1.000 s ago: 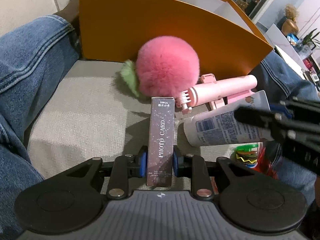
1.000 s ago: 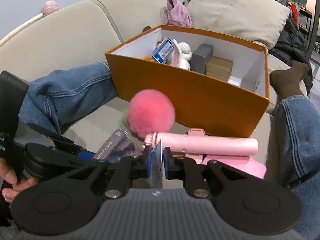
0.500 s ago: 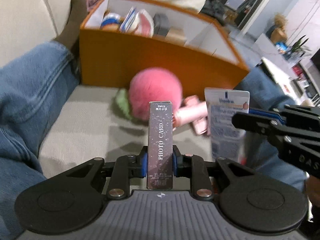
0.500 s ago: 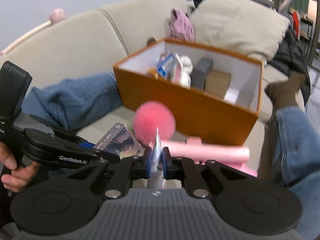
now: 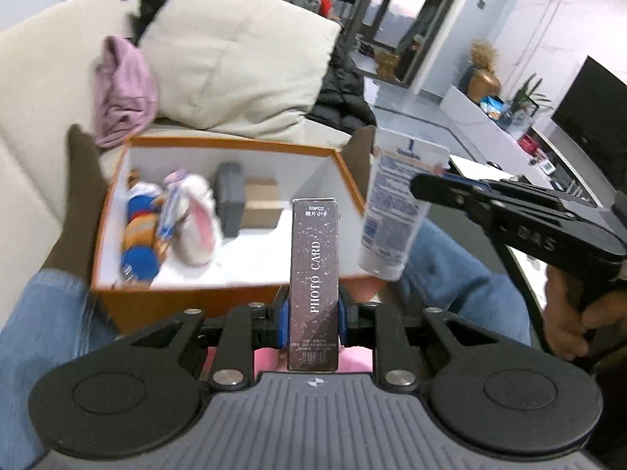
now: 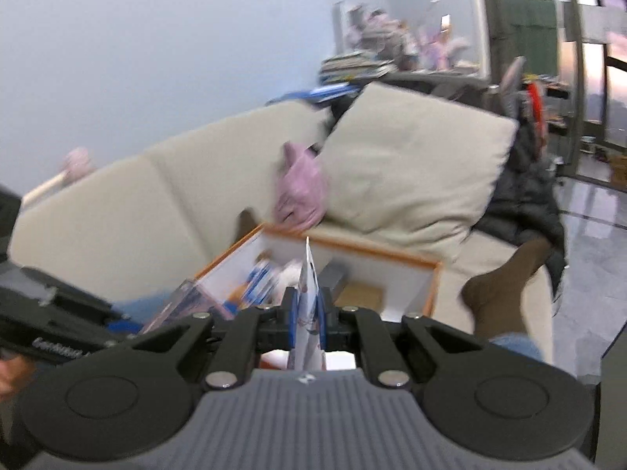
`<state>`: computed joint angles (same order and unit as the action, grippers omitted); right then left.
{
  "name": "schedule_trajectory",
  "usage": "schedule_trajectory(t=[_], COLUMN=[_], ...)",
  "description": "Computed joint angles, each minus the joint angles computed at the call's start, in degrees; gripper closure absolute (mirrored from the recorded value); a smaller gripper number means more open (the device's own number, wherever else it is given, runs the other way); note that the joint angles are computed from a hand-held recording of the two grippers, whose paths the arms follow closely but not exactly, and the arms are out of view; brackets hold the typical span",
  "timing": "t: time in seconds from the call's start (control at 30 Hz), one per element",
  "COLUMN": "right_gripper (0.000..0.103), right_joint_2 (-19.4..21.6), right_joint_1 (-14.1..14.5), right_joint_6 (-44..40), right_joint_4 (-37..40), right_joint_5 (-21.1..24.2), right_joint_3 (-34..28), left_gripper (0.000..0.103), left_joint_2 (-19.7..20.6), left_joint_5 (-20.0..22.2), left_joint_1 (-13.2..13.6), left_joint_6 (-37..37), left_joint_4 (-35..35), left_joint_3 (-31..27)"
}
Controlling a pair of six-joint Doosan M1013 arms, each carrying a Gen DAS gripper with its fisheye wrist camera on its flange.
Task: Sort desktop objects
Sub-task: 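Lower the photo card box into the orange box and open left gripper while right carries the tube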
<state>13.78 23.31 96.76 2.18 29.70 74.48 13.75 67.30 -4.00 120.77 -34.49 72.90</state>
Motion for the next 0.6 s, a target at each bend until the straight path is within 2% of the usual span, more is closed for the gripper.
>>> schedule_trajectory(t=[0.2, 0.43, 0.6], right_gripper=[0.092, 0.092, 0.092], right_joint_2=[4.38, 8.59, 8.9], right_joint_1=[-2.25, -4.33, -5.05], right_joint_6=[6.86, 9.54, 7.45], right_joint_4=[-2.66, -1.26, 0.8], right_joint_5=[-0.58, -1.99, -4.02], right_joint_3=[-3.91, -6.28, -5.07], left_gripper=[0.077, 0.077, 0.077], left_joint_2=[7.94, 16.35, 18.59], left_joint_5=[7.38, 14.79, 16.91], left_joint_1=[-3.36, -6.35, -7.78], left_joint_6=[-4.52, -9.17, -8.85], left_joint_4=[4.39, 9.37, 13.23], left_joint_3=[-10.09, -19.75, -21.14])
